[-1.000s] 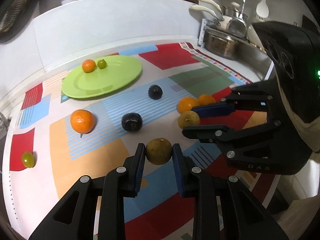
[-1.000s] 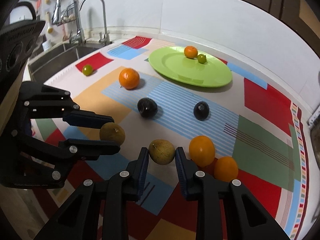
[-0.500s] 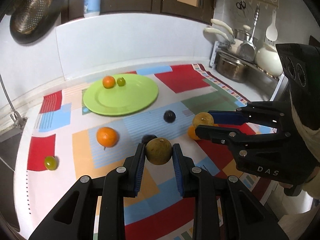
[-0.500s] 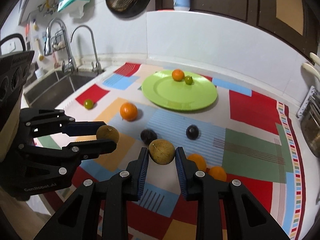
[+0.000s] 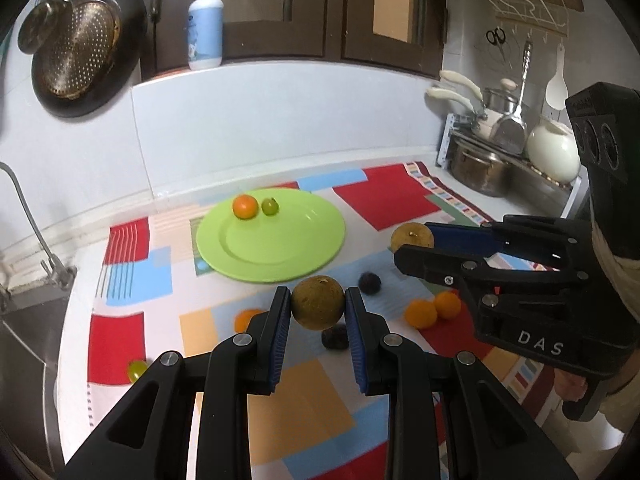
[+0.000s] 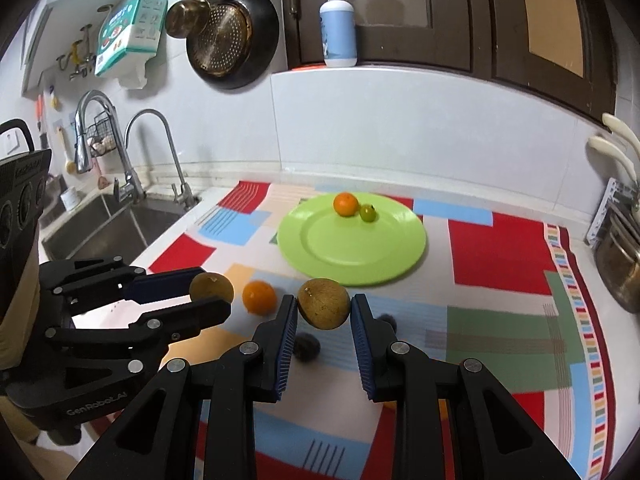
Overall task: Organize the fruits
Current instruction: 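Carry both kiwis over the green plate and release them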
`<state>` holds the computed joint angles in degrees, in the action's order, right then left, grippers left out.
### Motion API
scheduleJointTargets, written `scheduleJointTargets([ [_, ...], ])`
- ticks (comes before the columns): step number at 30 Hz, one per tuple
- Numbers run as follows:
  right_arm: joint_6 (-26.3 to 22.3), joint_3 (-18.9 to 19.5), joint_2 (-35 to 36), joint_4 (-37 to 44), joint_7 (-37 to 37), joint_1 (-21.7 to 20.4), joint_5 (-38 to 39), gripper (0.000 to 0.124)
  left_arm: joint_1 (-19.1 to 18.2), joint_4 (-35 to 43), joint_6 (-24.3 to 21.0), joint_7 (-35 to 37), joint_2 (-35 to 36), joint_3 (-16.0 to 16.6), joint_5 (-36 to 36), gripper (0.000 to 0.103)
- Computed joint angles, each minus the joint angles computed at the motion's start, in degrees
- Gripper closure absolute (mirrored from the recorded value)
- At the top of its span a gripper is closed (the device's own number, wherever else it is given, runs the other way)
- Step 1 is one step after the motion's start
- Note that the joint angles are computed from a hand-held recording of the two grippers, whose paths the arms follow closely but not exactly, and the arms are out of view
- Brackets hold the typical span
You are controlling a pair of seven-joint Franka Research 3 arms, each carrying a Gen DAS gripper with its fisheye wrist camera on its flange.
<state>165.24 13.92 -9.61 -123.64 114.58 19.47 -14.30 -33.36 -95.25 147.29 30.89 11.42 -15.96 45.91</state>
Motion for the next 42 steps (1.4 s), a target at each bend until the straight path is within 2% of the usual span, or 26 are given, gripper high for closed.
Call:
scheduleJointTargets([
  [6, -1.1, -0.1, 3.0, 4.5, 2.3, -0.1, -3.1, 0.095, 0.6, 2.3, -0.1, 1.3, 0.9, 0.8, 0.5, 0.075],
  [19, -4.6, -4.8, 10.9, 15.7, 3.6, 4.0, -5.9, 0.095, 1.7, 9.9, -0.5, 6.6, 5.5, 2.9, -1.7, 0.075],
  [26, -8.3, -7.3, 16.3, 23.5, 0.0, 6.2, -3.4, 0.095, 2.3, 15.5, -1.3, 12.5, 9.6, 3.7, -6.1, 0.075],
  [29, -11.0, -8.1, 19.6, 28.2, -3.1, 6.7, -0.6, 0.095, 3.1, 18.9, -1.8, 16.0, 12.2, 3.6, -10.3, 0.075],
  [36, -17.5, -9.7, 27.3, 38.1, -9.6, 7.3, 6.0, 0.095, 3.1, 30.4, -6.1, 23.8, 20.4, 4.4, -18.0, 0.075],
  [42, -23.3, -10.5, 34.1, 47.2, -14.0, 7.1, 10.7, 0.095, 2.8, 42.8, -12.0, 29.7, 29.0, 4.8, -24.6, 0.075],
])
